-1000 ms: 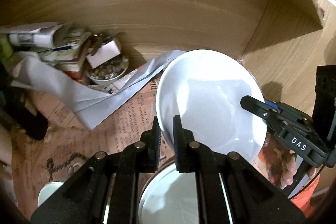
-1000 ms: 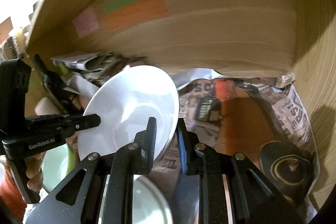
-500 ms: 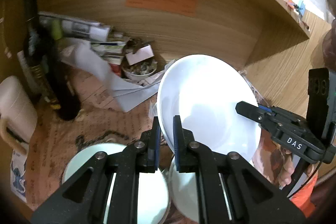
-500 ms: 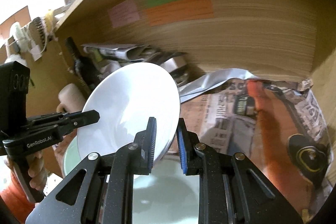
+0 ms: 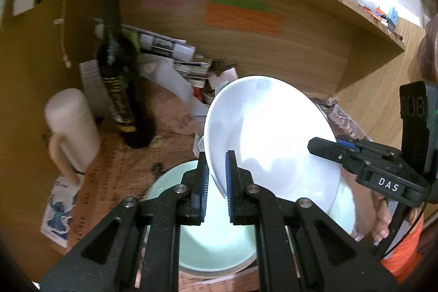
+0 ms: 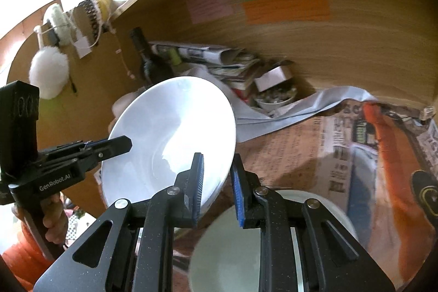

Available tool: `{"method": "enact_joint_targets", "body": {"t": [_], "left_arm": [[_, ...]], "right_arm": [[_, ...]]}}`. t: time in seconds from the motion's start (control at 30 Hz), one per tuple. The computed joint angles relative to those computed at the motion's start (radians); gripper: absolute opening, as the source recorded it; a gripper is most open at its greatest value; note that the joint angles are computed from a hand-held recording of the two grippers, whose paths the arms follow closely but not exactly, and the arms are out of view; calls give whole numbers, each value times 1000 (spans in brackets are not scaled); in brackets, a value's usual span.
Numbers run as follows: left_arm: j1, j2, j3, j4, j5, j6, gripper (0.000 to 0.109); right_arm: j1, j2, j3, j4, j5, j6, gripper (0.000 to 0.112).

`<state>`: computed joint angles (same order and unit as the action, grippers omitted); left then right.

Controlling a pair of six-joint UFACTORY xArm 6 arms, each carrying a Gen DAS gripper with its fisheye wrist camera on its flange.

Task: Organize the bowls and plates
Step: 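Lift the white bowl with both grippers and carry it over the mint-green bowl, then lower the white bowl into the mint-green bowl and open both grippers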

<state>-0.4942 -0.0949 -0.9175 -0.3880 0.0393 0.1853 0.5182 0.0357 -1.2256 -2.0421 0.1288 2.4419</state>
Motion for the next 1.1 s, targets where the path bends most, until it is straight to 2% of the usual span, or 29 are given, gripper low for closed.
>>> {"method": "enact_joint_targets", "body": {"t": [0.07,0.27,0.77,0.9,1.1], "left_arm": [[11,-20,33,8,-13,-5,9],[33,-53,82,-95,-2,75,9],[56,-19,109,-225,29,176,9],[56,-8,110,-213,25,166,9],[64,1,127,-101,5,77,9]], "right_arm": [[11,19,-20,-2,-7,0,19],[34,80,-83,-16,-37,15,19],[31,202,-159,196,-100,-180,19],[27,213,-155,275,-106,-258,19],[21,222,-149,356,-118,-343,19]]}}
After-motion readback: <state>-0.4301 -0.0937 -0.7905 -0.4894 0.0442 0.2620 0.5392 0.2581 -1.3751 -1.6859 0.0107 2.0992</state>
